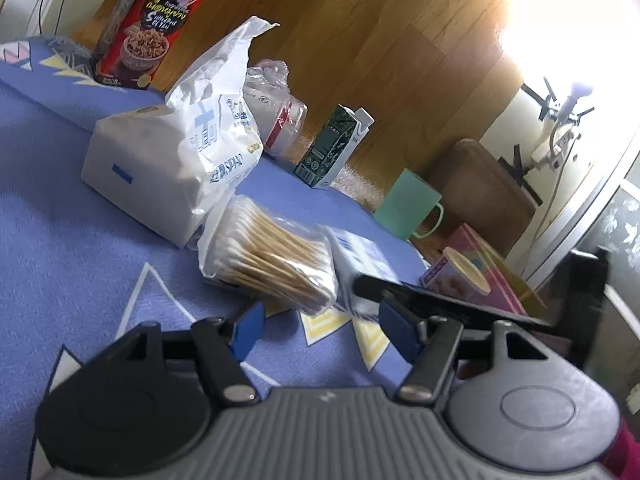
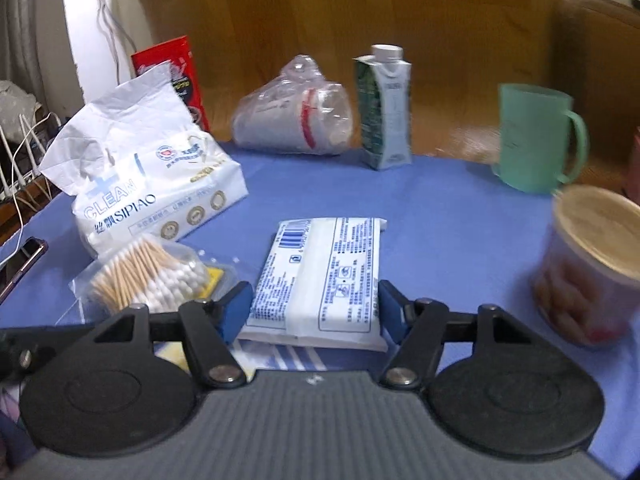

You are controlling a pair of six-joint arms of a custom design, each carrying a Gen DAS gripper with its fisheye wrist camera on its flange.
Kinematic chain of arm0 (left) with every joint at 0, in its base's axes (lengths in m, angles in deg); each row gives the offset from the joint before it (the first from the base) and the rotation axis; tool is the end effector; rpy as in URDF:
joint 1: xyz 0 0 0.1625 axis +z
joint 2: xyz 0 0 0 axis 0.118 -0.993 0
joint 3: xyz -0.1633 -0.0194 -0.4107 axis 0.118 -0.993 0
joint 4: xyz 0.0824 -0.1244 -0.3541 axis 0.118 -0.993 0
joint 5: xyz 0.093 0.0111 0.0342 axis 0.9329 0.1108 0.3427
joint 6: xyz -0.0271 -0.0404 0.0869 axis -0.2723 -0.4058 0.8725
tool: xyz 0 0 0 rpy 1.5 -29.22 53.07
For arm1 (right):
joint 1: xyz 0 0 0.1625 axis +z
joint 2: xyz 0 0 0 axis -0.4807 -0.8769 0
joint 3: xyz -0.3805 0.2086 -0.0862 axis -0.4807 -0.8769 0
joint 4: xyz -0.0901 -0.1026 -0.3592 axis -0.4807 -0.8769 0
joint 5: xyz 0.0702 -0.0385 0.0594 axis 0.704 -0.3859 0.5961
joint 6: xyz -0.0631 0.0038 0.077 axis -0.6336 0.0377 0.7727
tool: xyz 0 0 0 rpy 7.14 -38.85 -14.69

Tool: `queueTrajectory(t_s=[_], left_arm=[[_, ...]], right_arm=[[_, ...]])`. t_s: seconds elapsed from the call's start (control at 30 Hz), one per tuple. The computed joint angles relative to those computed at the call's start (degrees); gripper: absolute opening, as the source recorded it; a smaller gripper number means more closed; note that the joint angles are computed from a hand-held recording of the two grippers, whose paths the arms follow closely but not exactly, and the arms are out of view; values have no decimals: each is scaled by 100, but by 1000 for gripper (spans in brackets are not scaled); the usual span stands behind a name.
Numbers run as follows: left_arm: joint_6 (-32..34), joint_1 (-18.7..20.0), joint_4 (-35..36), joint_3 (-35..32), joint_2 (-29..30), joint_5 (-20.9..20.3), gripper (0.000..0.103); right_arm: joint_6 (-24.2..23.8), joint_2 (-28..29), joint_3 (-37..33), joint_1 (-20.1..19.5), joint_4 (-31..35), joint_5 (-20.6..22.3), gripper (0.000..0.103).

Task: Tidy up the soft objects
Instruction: 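Grasp the white wipes packet with the right gripper, then take the wipes packet with the left gripper while the right gripper releases it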

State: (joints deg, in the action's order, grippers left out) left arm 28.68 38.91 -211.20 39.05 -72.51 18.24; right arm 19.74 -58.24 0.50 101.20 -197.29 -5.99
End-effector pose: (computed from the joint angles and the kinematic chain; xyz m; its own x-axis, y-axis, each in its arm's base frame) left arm -0.3513 -0.6422 -0.1208 -0.9768 0.0392 -0.2107 0.1971 0.5503 -0.8114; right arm -0.0859 -0.7703 0.3046 -0.7034 -0.5385 0.4640 -0.7105 0.5535 -0.4346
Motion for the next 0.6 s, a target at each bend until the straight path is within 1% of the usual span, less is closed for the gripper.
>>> queueTrajectory(t_s=[0.1,0.13,0.17,0.23,0.27,0.3,0.33,0.4,0.47,0.53,0.6], left_arm=[[205,-72,234,-96,33,169,64],[295,-87,284,-106,34,143,64],[379,-112,340,-127,42,124,67],[481,-160,466,-199,73,80,67],[433,-158,558,-217,68,-57,67],[353,-141,654,-237,59,-279,67],[264,-125,782,-297,66,-522,67],[249,-128,1102,-532,146,-881,67],[282,-147,1586,-873,265,-1126,67],[158,-144,2179,-1238,388,-1373,67],[-24,-116,2800,-1635,532,-1619,66]], right_arm=[[-118,-250,218,-153,23,56,69],[-172,-378,318,-233,84,114,69],[-223,-519,430,-318,158,172,69],[-253,-797,655,-488,258,286,70],[-304,-940,780,-583,288,354,70],[-358,-1070,941,-665,213,396,70],[-454,-1206,1133,-766,69,501,70],[-557,-1415,1454,-901,-128,569,71],[-611,-1585,1688,-1050,-224,759,73],[-692,-1685,1859,-1145,-344,855,80],[-880,-1738,2001,-1199,-464,880,81]])
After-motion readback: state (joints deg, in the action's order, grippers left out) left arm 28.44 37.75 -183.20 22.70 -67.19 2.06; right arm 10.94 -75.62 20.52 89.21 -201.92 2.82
